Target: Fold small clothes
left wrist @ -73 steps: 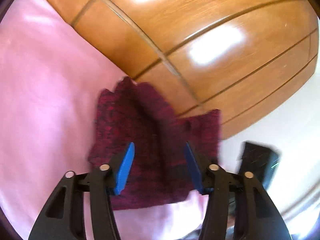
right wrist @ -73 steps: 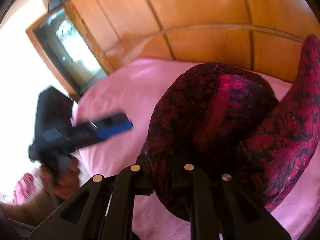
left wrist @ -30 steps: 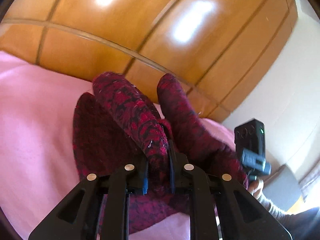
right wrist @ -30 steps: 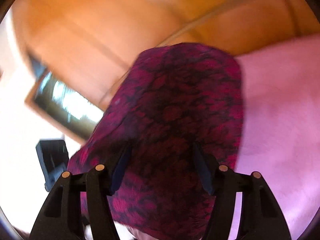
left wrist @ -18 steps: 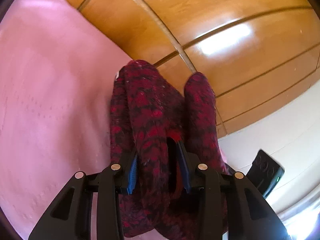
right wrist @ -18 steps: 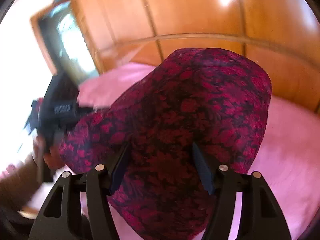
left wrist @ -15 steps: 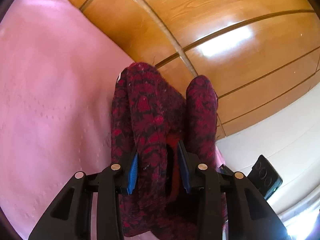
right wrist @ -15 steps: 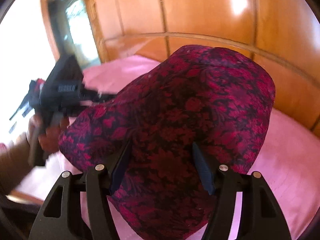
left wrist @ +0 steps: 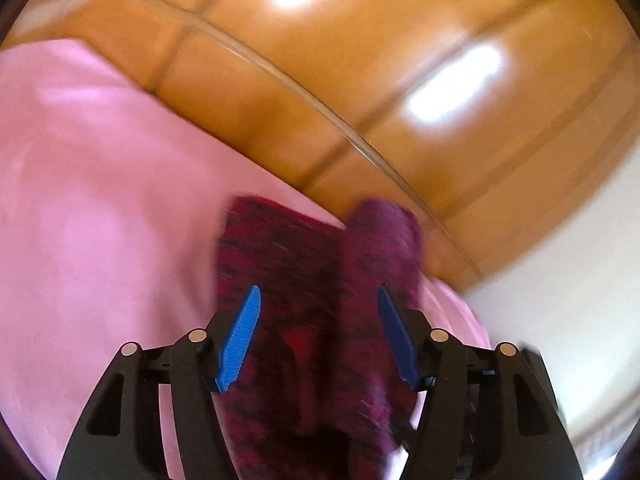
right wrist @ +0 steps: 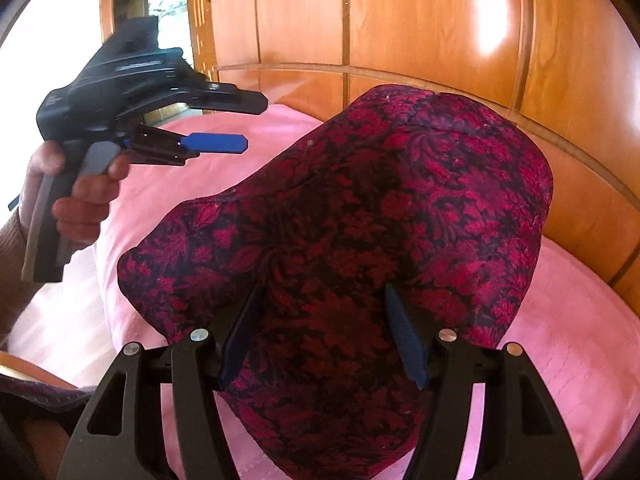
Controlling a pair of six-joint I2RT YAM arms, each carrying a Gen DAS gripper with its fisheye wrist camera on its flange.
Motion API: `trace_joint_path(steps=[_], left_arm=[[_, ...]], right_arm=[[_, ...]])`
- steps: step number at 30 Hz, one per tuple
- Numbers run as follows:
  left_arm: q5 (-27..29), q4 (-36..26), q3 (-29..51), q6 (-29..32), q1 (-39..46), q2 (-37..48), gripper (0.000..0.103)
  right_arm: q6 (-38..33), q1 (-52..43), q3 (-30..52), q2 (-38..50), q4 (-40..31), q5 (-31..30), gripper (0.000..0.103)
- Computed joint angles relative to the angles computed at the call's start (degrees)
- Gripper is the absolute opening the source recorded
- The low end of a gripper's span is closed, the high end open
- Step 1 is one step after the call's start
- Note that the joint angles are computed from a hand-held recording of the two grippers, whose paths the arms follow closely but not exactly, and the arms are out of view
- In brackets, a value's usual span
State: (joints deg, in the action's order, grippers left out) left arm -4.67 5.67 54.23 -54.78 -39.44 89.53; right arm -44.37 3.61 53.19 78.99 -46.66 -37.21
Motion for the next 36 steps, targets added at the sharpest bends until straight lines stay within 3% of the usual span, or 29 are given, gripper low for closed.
trace_joint_path(steps=[4, 5, 7, 8, 10, 14, 17, 19, 24, 26, 28, 30, 34, 36], left_arm=[[3.9, -6.2, 8.5, 4.5, -0.5, 6.6, 0.061], [5.2, -7.0, 10.3, 5.1, -0.3, 8.3, 0.052], [5.5, -11.1, 15.1, 7.5, -0.5, 12.1, 0.023], [3.6, -13.0, 17.0, 8.3, -1.0, 13.1, 0.017], [2.2, -13.5, 18.1, 8.7, -1.8, 13.2, 0.014], [-4.0, -15.7, 16.3, 10.3, -4.3, 8.2, 0.013], [-8.4, -18.3, 14.3, 10.3, -6.5, 4.3, 0.013], [-11.1, -19.2, 13.4, 8.9, -7.5, 3.4, 0.013], [-13.2, -14.7, 2.1, -1.2, -8.0, -1.0, 0.013], [-13.6, -15.3, 2.7, -3.1, -7.8, 1.9, 0.016], [-14.4, -14.4, 2.1, -5.2, -7.5, 3.8, 0.019], [-15.5, -14.9, 3.0, -5.3, -7.5, 4.8, 0.021], [-23.0, -25.2, 9.7, -5.5, -10.5, 7.5, 0.031], [-25.1, -27.7, 10.4, -6.3, -11.4, 7.4, 0.031]], right_arm=[[1.1, 1.9, -3.1, -2.7, 3.7, 1.9, 0.063], [1.1, 1.9, -3.5, -3.0, 4.0, 2.0, 0.063], [0.8, 1.7, -4.2, -3.9, 3.9, 2.2, 0.063], [0.6, 1.2, -4.3, -4.3, 3.3, 1.9, 0.067], [-1.3, -0.4, -2.4, -3.2, 0.0, 0.7, 0.071], [-9.3, -9.1, 7.6, 3.4, -16.5, -8.5, 0.072], [-10.8, -14.0, 14.9, 9.4, -24.8, -14.2, 0.072], [-8.4, -13.4, 14.7, 9.9, -23.2, -14.3, 0.070], [1.5, -4.7, 7.3, 9.0, -8.9, -4.9, 0.062], [6.1, -1.0, 2.5, 7.0, -0.6, 0.2, 0.062], [8.5, 0.0, 1.8, 8.1, 2.4, 0.8, 0.062], [9.1, 0.2, 2.7, 8.7, 1.8, 1.4, 0.062], [5.6, 0.0, 8.6, 8.2, -6.2, 1.3, 0.065], [5.9, -0.9, 11.3, 8.9, -7.9, -1.1, 0.066]])
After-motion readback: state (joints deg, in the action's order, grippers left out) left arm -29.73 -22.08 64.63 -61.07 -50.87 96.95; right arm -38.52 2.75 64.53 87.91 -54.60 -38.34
